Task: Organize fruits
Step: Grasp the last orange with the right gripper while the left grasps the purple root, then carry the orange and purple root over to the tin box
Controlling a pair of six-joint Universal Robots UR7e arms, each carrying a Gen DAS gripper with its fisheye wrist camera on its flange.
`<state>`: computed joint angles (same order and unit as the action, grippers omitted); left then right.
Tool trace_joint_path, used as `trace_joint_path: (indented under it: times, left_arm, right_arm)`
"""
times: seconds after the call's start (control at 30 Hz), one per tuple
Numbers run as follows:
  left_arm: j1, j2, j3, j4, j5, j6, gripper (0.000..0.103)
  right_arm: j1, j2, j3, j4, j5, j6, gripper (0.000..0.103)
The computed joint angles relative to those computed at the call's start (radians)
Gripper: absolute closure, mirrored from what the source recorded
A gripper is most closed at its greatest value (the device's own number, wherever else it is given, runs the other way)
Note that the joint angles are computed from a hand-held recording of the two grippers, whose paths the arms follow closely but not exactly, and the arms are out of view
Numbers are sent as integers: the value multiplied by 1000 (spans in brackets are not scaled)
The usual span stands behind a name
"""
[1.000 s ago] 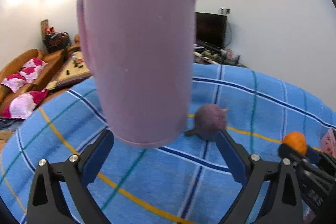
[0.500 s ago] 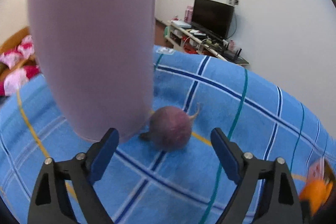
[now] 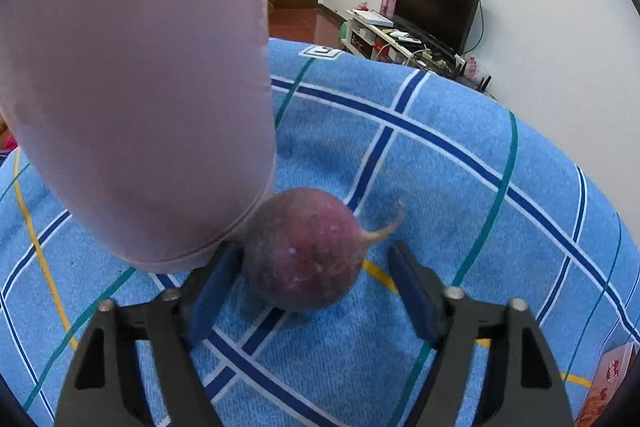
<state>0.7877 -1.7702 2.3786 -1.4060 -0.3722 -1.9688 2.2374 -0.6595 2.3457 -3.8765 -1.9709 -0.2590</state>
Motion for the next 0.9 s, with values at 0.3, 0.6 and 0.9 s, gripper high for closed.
trace_joint_path:
  times: [0.3, 0.6, 0.9]
  left_arm:
    - [-47, -80, 60, -4, 4, 6, 50]
    - [-235, -181, 110, 246, -61, -151, 52]
    - [-544, -141, 125, 668, -192, -547, 52]
  right_arm:
    - [12, 9, -6, -15, -17, -3, 53]
    - [64, 93, -13, -282, -61, -146, 53]
    - [103, 126, -9, -383, -113, -193, 53]
